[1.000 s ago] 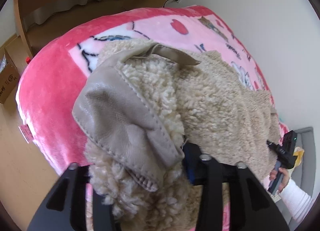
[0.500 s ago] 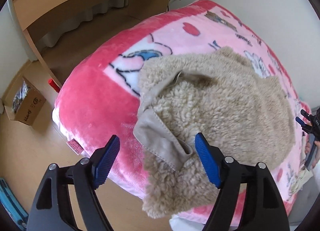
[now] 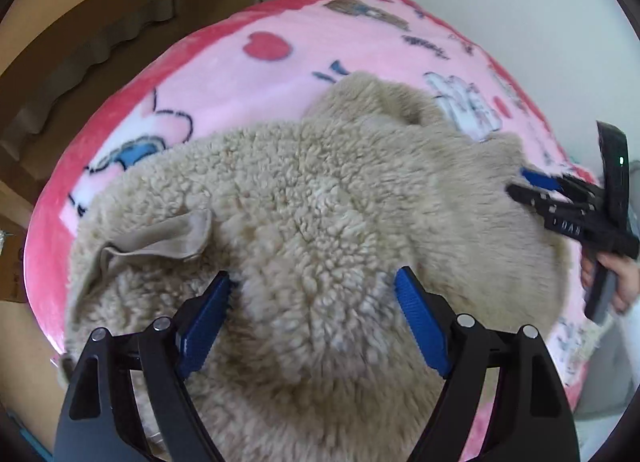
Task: Fold large clothes
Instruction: 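Lower the folded coat onto the blanket and open both grippers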
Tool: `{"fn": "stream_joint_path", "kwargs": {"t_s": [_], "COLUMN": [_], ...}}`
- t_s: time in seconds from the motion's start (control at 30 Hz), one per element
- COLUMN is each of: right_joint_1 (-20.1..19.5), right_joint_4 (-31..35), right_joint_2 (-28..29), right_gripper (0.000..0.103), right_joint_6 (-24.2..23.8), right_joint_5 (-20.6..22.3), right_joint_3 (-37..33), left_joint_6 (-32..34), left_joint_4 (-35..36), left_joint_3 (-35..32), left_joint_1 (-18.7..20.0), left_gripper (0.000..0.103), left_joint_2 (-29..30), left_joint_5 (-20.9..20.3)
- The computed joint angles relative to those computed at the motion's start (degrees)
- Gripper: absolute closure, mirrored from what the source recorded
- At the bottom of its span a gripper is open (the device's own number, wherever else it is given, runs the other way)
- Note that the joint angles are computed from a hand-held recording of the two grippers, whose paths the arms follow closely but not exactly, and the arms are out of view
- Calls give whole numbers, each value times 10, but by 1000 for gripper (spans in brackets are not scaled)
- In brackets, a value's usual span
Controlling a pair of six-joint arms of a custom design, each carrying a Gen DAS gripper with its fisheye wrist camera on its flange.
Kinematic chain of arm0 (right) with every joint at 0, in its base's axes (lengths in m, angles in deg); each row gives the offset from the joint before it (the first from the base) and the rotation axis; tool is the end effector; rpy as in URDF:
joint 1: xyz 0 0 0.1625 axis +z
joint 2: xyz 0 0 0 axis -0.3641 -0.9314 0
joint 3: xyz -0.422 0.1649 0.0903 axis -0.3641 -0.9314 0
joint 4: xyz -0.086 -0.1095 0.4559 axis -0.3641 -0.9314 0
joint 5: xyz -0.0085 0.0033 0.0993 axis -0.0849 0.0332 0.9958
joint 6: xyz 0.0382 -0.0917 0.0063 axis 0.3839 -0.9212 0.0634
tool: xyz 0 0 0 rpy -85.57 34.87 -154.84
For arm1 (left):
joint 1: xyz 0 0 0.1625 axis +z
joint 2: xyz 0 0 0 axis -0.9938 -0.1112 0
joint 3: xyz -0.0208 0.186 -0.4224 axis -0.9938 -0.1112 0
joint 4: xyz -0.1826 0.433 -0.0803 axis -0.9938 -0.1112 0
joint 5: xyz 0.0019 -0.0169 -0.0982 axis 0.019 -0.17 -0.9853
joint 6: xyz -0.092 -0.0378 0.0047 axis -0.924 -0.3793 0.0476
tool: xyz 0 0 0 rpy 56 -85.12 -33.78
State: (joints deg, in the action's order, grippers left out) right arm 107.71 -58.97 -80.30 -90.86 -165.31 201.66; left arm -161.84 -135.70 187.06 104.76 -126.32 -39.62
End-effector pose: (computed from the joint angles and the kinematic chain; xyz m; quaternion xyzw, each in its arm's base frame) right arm 0.0511 -0.4845 0.3119 0.3977 -0.8586 0.0205 0.3228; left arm -0.3379 -0.3336 0.0145 -0.0712 0.9327 -0.2341 0.2649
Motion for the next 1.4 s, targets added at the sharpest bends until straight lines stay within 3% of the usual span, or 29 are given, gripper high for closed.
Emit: {"fn": "stream_joint_path", "kwargs": {"t_s": [0.1, 0.17, 0.23, 0.33, 0.4, 0.47, 0.5, 0.57, 0.7, 0.77, 0.8, 0.83, 0.87, 0.97, 1.1, 1.17, 1.27, 1.4], "right_joint_1": [-38, -55, -67, -95, -96, -84, -83, -85, -76, -71, -68, -62, -61, -76, -108, -133, -154, -159], "right_joint_4": [12, -10, -47, -43, -70, -120, -120, -77, -40, 22, 43, 76, 87, 120, 92, 110, 143, 123], "right_joint_2": [-9, -20, -34, -35, -14, 5, 8, 6, -1, -18, -26, -36, -45, -105, -179, -208, -254, -336], "right_gripper": [62, 62, 62, 62, 62, 61, 61, 60, 58, 52, 44, 22, 12, 10, 9, 9, 9, 8], "right_joint_6": [38, 38, 18, 44, 65, 40, 38, 76, 72, 85, 96, 118, 128, 121, 62, 44, 36, -11], "right_joint_5": [2, 2, 5, 35, 25, 1, -2, 4, 1, 25, 32, 37, 46, 138, 210, 245, 269, 285], "right_joint_3": [-6, 2, 21, 21, 21, 31, 29, 14, 2, -14, -19, -28, -31, -30, 4, 13, 26, 62], "left_joint_6": [-15, -15, -4, 16, 16, 13, 21, 30, 18, -16, -30, -43, -63, -101, -153, -187, -243, -315], "left_joint_4": [-71, -115, -103, -103, -144, -167, -173, -169, -107, -35, 5, 41, 82, 122, 167, 211, 275, 372], "left_joint_3": [30, 46, 40, 31, 42, 44, 43, 38, 17, -5, -19, -32, -47, -60, -75, -96, -131, -186], "left_joint_1": [-11, -21, -26, -11, 2, 20, 28, 36, 34, 25, 22, 19, 14, -9, -46, -63, -82, -112], "left_gripper": [22, 22, 22, 21, 19, 17, 16, 15, 14, 14, 14, 14, 14, 14, 13, 12, 12, 11], "left_joint_2": [3, 5, 15, 40, 54, 58, 59, 63, 55, 47, 46, 46, 48, 45, 52, 65, 81, 103], "left_joint_5": [25, 36, 41, 44, 50, 51, 49, 44, 35, 32, 29, 27, 26, 26, 35, 32, 25, 17]}}
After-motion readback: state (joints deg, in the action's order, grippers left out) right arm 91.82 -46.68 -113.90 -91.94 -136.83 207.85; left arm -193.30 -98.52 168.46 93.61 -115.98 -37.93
